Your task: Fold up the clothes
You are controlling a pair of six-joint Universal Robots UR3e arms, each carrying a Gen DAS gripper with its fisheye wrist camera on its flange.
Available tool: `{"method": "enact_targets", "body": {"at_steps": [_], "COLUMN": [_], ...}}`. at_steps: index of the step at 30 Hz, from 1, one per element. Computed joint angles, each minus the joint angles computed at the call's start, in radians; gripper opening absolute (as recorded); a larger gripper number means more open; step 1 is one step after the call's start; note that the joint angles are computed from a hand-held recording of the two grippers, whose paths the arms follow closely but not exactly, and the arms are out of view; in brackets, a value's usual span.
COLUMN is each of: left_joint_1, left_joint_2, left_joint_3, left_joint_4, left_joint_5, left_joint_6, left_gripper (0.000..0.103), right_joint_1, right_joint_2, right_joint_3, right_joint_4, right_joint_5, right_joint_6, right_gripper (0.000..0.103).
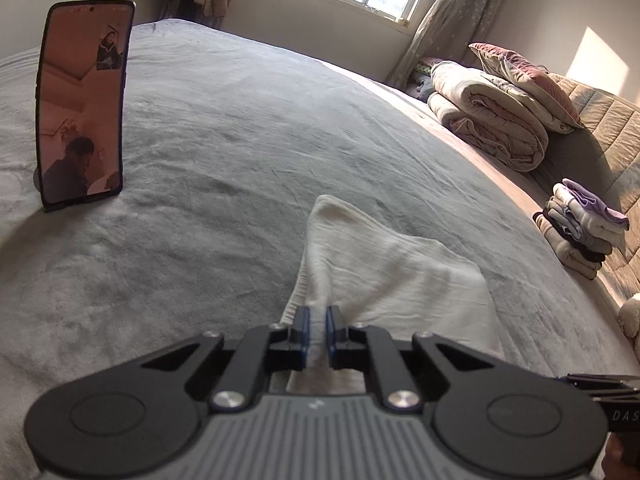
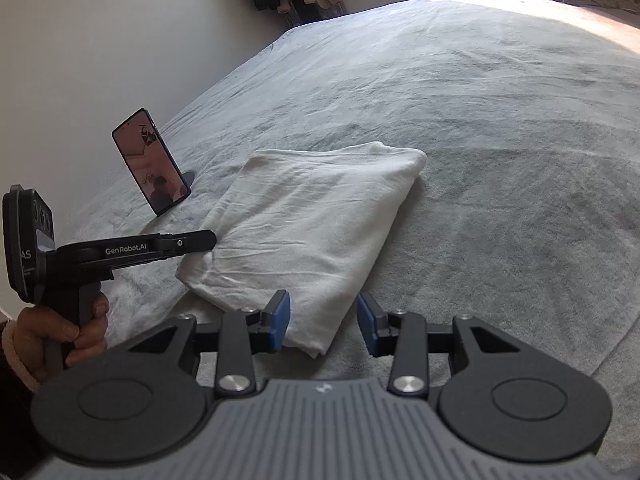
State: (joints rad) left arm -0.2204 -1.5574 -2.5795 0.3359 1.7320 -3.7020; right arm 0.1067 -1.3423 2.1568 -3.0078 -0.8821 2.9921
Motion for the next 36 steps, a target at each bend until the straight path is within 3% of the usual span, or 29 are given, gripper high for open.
{"method": "enact_targets", "body": {"at_steps": [3, 4, 6, 7, 9, 10, 14, 18, 23, 25, 28, 31, 36], "left_joint_1": [-0.002, -0.003, 0.040, 0.072, 0.190, 0.237, 0.306, 0.230, 0.090, 0.065, 0.031, 0.021, -0.003], "left_joint_2": [0.028, 0.029, 0.058, 0.079, 0.134, 0.147, 0.066, 0.012, -0.041, -0.039, -0.046, -0.041, -0.019], "left_joint_3": [0.018, 0.027, 0.014, 0.007, -0.023, -0.031, 0.013, 0.129, 0.301, 0.340, 0.393, 0.413, 0.437], "left_joint_4": [-0.081, -0.109, -0.129, -0.144, -0.174, -0.186, -0.170, -0.256, -0.443, -0.512, -0.592, -0.641, -0.730], "left_joint_5": [0.020, 0.025, -0.032, -0.073, -0.227, -0.290, -0.378, -0.280, -0.078, -0.029, 0.018, 0.026, 0.058], "left_joint_6": [0.012, 0.022, 0.052, 0.064, 0.105, 0.120, 0.136, 0.146, 0.158, 0.163, 0.164, 0.170, 0.146], "left_gripper": [0.008, 0.015, 0.023, 0.036, 0.048, 0.050, 0.050, 0.051, 0.065, 0.067, 0.075, 0.076, 0.083], "right_joint_1": [0.009, 0.008, 0.005, 0.001, -0.012, -0.018, -0.023, -0.012, -0.015, -0.012, 0.000, 0.011, 0.023], "right_joint_2": [0.018, 0.022, 0.031, 0.039, 0.060, 0.070, 0.126, 0.156, 0.160, 0.154, 0.138, 0.123, 0.095], "right_joint_3": [-0.013, -0.017, -0.024, -0.030, -0.047, -0.056, -0.125, -0.187, -0.211, -0.221, -0.228, -0.226, -0.225], "right_joint_4": [0.002, 0.011, 0.019, 0.022, 0.031, 0.035, 0.045, 0.062, 0.091, 0.107, 0.116, 0.116, 0.144], "right_joint_5": [-0.004, -0.001, 0.005, 0.014, 0.043, 0.056, 0.083, 0.068, 0.057, 0.039, -0.008, -0.052, -0.101], "right_joint_6": [0.013, 0.011, 0.013, 0.019, 0.043, 0.057, 0.139, 0.168, 0.155, 0.146, 0.136, 0.130, 0.132], "right_gripper": [0.042, 0.044, 0.045, 0.047, 0.050, 0.051, 0.051, 0.051, 0.051, 0.051, 0.053, 0.059, 0.060]}}
